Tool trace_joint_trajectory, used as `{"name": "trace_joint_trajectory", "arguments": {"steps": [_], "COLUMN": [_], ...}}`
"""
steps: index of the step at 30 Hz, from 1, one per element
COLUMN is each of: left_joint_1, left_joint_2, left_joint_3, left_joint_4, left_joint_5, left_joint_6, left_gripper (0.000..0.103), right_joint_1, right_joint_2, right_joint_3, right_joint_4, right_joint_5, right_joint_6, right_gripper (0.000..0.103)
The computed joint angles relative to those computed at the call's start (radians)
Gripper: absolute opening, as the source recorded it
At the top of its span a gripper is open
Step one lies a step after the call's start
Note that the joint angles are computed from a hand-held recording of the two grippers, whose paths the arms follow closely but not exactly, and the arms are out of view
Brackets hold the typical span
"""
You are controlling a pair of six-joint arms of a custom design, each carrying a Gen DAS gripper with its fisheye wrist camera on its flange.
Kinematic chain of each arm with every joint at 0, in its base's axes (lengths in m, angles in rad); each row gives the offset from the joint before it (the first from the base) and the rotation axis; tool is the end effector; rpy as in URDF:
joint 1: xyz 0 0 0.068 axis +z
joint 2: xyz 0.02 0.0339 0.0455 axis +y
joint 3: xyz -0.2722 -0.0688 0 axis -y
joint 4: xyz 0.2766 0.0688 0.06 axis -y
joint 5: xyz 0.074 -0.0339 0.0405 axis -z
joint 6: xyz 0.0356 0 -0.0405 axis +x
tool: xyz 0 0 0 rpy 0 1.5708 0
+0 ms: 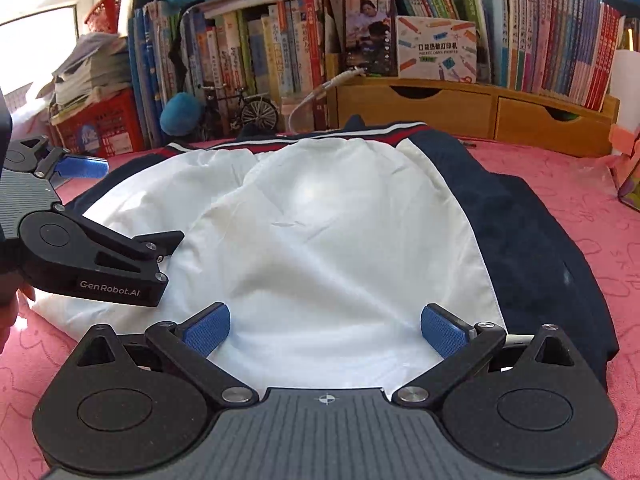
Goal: Fold clothes
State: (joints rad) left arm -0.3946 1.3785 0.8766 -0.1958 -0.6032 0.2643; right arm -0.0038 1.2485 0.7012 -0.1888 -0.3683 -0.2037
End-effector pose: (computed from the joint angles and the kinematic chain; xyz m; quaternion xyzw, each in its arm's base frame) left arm 0.3018 -0.1038 0.2338 0.1611 0.8594 0.2423 0.4204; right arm 0.2807 0.0118 0.2070 -0.1635 0.8868 0.1252 0.4137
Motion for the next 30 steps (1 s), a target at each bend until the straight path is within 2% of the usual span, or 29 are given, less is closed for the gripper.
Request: {"name": "trace_joint_trajectory", "arguments": {"steps": [2,5,9,14,18,21,25,30], "left_joint_1": [0.020,0.086,0.197,0.342,0.328,0.321,0.276,0.232], "left_joint_2": [0.081,0.174,0.259,0.311,0.337,0.338,0.247,0.181], "left_joint_3": [0.062,0.196,0.340,0.400,0.434,0.459,0.352,0.297], "left_joint_4": [0.010,-0.096,-0.221,-0.239,-0.249,-0.283,-0.215,-0.231], "left_joint_5": [-0.042,0.009,0.203,0.501,0.468,0.456,0.435,0.414], "left_joint_6": [0.033,-0.064,-0.243,-0.430,-0.393,-0.429,-0.365,-0.335], "left_gripper": [0.103,0.103,0.103,0.103,0.103,0.103,0.103,0.103], "right_joint_1": [0.013,0.044,0.044,0.046,0.047,0.044,0.034,0.042], "right_joint_2": [0.000,-0.004,-0.003,-0.004,-0.002,-0.004,-0.012,-0.010], "right_joint_3": [-0.001,-0.006,-0.004,-0.003,-0.001,-0.001,-0.008,-0.008], "right_joint_4": [0.001,0.002,0.000,-0.002,-0.003,-0.003,0.003,0.005], "right_joint_5": [0.034,0.086,0.086,0.089,0.089,0.084,0.075,0.092], "right_joint_6": [0.004,-0.010,-0.011,-0.009,-0.008,-0.005,0.012,0.009], "right_gripper": [0.103,0.103,0.103,0.103,0.103,0.103,0.103,0.103]}}
